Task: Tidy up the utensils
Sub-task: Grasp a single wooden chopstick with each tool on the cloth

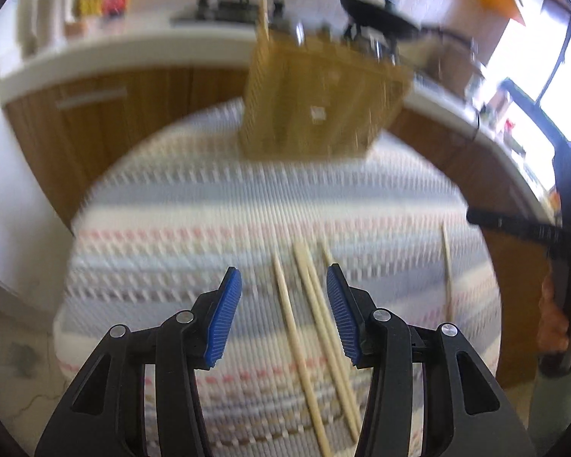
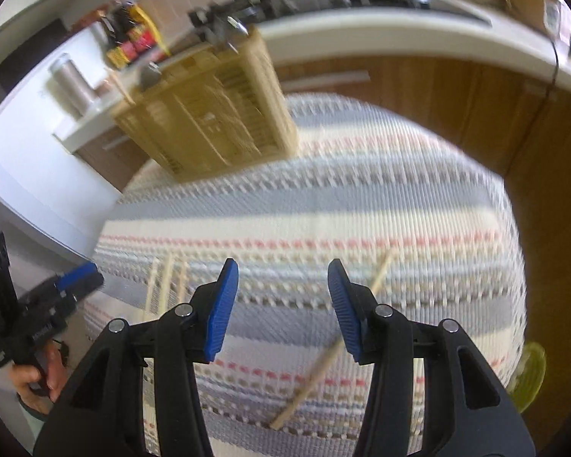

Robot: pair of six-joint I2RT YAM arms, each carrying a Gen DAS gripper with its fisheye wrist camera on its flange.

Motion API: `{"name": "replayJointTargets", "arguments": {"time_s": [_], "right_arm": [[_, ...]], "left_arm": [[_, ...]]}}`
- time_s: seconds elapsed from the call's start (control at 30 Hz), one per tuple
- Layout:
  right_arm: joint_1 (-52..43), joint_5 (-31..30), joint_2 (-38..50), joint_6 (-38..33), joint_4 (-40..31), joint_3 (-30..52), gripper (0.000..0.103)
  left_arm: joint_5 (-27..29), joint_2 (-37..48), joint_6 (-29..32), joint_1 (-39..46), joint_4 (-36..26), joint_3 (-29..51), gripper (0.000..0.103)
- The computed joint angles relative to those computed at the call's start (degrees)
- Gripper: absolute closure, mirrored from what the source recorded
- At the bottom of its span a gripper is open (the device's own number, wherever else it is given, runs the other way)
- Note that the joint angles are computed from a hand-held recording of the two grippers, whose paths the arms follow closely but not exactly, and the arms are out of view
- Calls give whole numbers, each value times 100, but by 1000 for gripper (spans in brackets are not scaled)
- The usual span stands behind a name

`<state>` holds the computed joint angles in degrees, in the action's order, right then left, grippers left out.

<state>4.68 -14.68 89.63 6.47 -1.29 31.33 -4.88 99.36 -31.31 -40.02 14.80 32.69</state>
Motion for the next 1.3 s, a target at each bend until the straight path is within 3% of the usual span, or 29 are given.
{"name": "replayJointTargets", "arguments": {"time_s": [0.3, 0.4, 0.57, 0.73, 0.9, 1.1, 1.3], "right_arm": [[-617, 106, 1180, -153, 15, 237, 57], [-767, 61, 1400, -254, -287, 524, 57], [-795, -58, 1912, -235, -781, 1094, 71], [-375, 532, 2056, -25, -1086, 1407, 71], [240, 1464, 2165, -152, -1407, 1641, 81], [626, 1599, 2202, -232, -1618, 1770, 95], [1037, 1730, 2102, -174, -1449, 1574, 98]], "left_arm": [[718, 1114, 444, 99, -792, 814, 68], [688, 1266, 556, 61, -1063, 1032, 70], [638, 1382, 712, 20, -1492, 1348, 76], [655, 1595, 903, -25, -1965, 1800, 77], [440, 1881, 993, -169, -2488, 2351, 77], [-133, 2309, 996, -515, -3270, 3135, 78], [-347, 2459, 800, -716, -3493, 3440, 96]]}}
